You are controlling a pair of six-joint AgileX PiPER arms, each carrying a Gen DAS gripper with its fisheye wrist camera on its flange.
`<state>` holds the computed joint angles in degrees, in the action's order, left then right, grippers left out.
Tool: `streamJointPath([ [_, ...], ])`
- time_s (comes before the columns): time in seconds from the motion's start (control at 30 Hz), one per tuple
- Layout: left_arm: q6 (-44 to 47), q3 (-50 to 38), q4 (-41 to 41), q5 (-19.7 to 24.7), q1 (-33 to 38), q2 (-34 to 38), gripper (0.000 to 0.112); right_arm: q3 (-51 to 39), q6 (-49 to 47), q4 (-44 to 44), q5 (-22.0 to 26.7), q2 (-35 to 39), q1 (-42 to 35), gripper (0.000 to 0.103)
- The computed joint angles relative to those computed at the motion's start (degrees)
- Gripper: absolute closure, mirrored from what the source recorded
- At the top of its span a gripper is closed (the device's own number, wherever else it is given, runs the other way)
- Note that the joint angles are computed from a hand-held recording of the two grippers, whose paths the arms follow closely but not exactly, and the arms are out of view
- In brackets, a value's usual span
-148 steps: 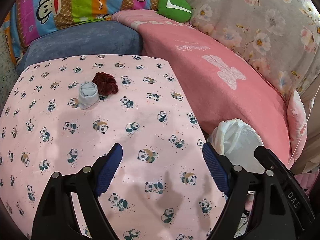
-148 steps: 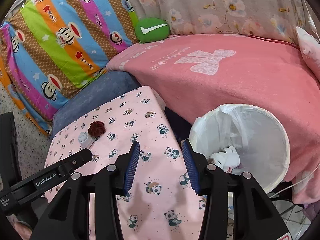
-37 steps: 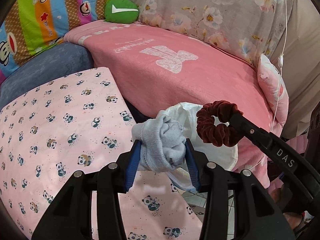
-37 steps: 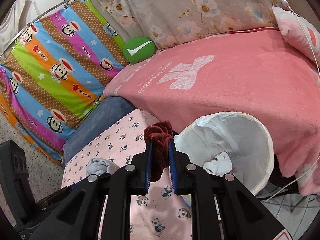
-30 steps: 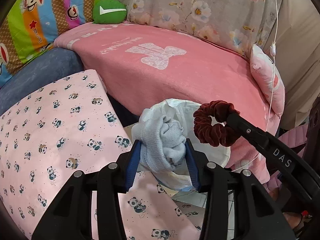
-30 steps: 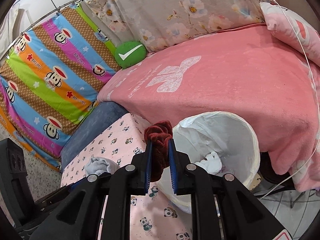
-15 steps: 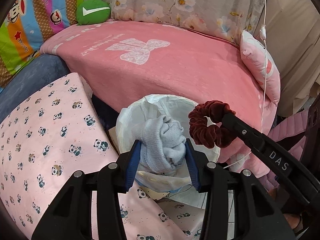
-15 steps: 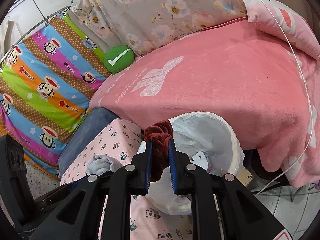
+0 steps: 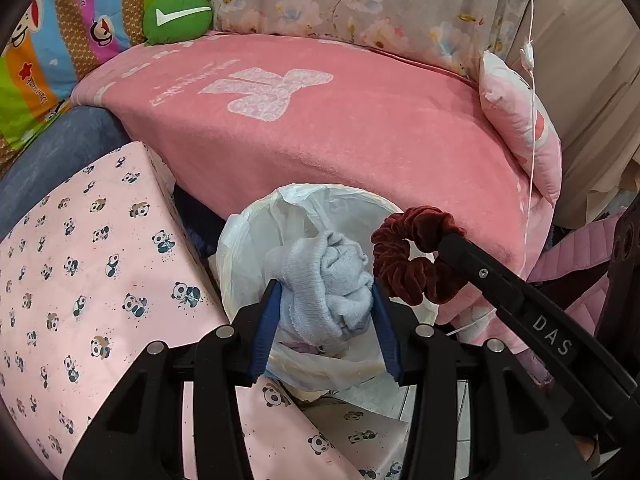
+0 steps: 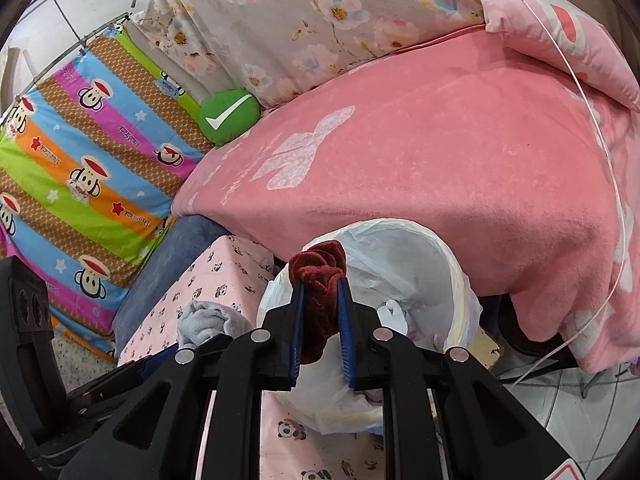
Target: Collect trash
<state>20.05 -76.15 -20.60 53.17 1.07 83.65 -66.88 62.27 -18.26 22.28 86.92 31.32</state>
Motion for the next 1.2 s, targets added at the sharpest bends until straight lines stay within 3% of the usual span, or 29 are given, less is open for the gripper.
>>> streamJointPath([
  [0.13,0.5,-0.1,-0.7,0.0,0.3,0.4,0.066,-0.7,0.1,0.1,0.3,0.9,0.3,0.086],
  [0.27,-0.8,0.9,-0.1,-1.7,1.0,-0.2,0.036,-1.1,0.3,0.8,0.3,1.7,0.2,0.08],
  [0.37,-0.9,1.2,0.0,-2.2,1.9,-0.3,0.035,-1.0,2.2,-0.5,0.6,1.8,0.6,0.074],
  [0.6,-0.1,1.9,-0.5,-1.7,5.0,-1.2,0.035,-2.9,2.0,-1.7,3.5,2.6,2.0,0.072],
  [0.77,0.7,4.4,-0.1,-2.8,7.3,-3.8,0.035,-7.1,2.2,-5.8,10.3,3.5,5.3,0.064],
  [1.0,3.6,8.0,-1.7,-3.3,12.9,-6.8,0.029,-14.4,1.9,-12.4,24.7,5.7,12.5,0.054],
  [1.2,5.5,11.7,-1.1,-4.7,16.7,-9.8,0.023,-15.2,5.1,-17.1,30.7,6.9,17.7,0.047],
])
